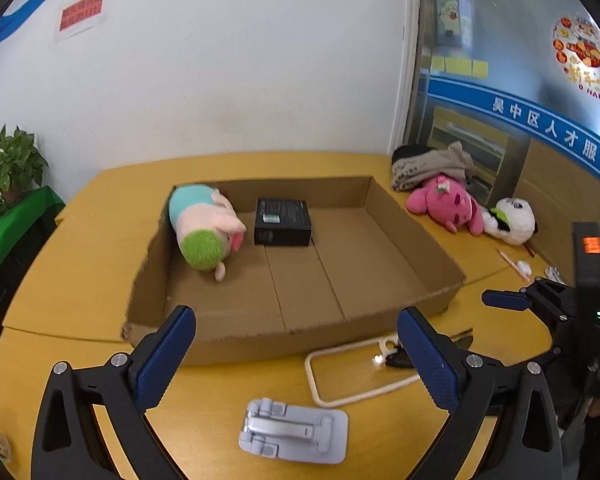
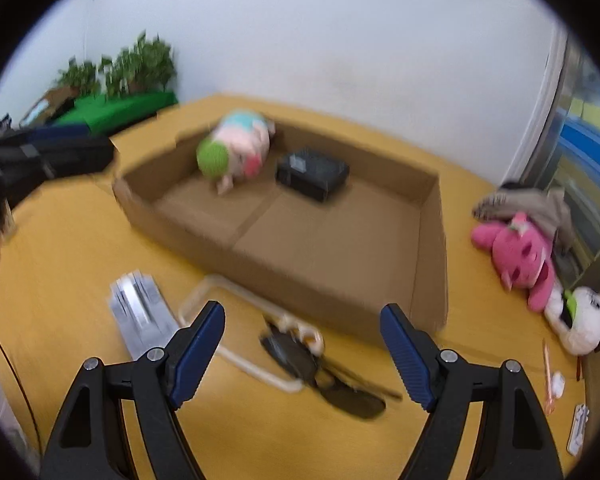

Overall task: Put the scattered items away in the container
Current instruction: 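Grasp the black sunglasses by the temple arms with the right gripper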

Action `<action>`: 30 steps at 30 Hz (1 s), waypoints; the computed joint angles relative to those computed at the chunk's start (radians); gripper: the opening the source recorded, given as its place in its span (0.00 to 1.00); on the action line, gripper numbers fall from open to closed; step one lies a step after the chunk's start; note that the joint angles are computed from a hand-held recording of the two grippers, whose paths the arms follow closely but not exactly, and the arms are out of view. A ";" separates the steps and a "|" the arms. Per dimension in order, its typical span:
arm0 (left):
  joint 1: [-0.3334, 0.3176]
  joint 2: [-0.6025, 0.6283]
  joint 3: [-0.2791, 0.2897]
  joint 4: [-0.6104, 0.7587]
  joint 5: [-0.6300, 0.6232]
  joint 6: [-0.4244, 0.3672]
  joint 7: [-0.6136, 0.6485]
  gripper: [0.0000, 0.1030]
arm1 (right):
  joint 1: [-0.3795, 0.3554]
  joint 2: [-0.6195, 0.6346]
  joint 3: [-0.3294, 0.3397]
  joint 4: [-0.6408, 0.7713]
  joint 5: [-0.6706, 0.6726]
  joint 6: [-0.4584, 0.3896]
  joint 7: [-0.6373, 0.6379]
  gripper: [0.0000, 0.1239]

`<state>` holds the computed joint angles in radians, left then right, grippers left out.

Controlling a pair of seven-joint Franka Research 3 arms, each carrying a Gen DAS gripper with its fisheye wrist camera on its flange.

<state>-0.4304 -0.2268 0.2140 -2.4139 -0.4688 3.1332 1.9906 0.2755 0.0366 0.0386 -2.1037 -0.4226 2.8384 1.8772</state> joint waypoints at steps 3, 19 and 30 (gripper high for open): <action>-0.044 0.012 0.033 -0.014 -0.061 -0.038 0.054 0.99 | -0.029 0.020 -0.004 -0.033 0.168 -0.040 -0.170 0.64; 0.088 0.070 -0.152 0.016 -0.198 -0.185 0.178 0.99 | -0.085 0.169 0.008 0.133 0.533 -0.168 -0.931 0.64; 0.186 0.097 -0.259 0.043 -0.246 -0.224 0.198 0.99 | -0.064 0.191 0.006 0.201 0.554 -0.370 -1.240 0.63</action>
<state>-0.2449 -0.1301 -0.0447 -2.3704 -0.7143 2.9090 2.1886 0.2117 0.2279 0.0447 -1.9030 0.1316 2.4684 0.6371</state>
